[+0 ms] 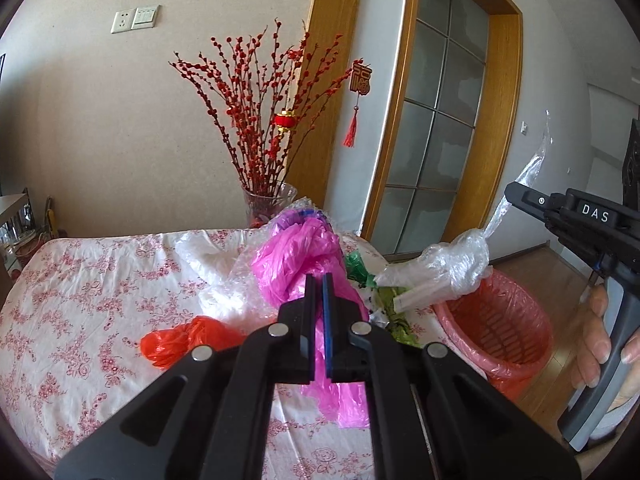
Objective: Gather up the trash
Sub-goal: 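Carry the pink and clear bags in both grippers over the red wastebasket, then open both grippers to drop the pink and clear bags into the wastebasket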
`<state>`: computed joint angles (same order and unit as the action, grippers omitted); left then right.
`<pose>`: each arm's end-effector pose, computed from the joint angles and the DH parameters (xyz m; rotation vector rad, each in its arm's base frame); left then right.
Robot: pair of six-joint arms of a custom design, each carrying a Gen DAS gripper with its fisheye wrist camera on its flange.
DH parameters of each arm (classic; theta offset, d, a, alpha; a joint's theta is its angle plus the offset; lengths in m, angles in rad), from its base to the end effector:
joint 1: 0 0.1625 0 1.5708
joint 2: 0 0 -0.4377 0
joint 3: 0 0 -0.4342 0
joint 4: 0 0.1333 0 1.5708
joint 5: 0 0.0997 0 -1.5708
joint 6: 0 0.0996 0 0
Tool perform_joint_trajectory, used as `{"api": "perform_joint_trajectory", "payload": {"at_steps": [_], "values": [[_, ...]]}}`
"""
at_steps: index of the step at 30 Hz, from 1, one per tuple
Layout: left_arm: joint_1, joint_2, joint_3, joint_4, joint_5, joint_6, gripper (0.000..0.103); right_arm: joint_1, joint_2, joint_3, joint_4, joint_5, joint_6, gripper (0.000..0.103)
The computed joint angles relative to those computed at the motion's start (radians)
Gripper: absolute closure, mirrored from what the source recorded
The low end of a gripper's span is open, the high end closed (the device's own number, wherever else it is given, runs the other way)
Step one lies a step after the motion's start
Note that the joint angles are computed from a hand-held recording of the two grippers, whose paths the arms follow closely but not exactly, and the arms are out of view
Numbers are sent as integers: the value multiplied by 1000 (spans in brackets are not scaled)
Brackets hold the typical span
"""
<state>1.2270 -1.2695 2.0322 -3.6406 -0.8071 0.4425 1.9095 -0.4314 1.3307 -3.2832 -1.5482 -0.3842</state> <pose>0.0086 -0.5758 0.3580 0.1915 2.0135 -1.4404 0.3965 -0.7176 0.0096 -1.0326 2.6916 -1.2416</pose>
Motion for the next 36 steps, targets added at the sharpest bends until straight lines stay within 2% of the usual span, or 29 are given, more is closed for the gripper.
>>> {"api": "perform_joint_trajectory", "payload": {"at_steps": [5, 18, 28, 36], "values": [[-17, 32, -28, 31, -48, 19, 99, -16, -19, 4, -45, -50, -13, 100], [-31, 172, -167, 205, -238, -9, 99, -76, -64, 24, -120, -227, 0, 100], [-24, 300, -300, 308, -344, -28, 98, -108, -70, -7, -81, -280, 37, 100], [-4, 374, -400, 414, -370, -73, 96, -119, -72, -31, -34, -286, 56, 100]]}}
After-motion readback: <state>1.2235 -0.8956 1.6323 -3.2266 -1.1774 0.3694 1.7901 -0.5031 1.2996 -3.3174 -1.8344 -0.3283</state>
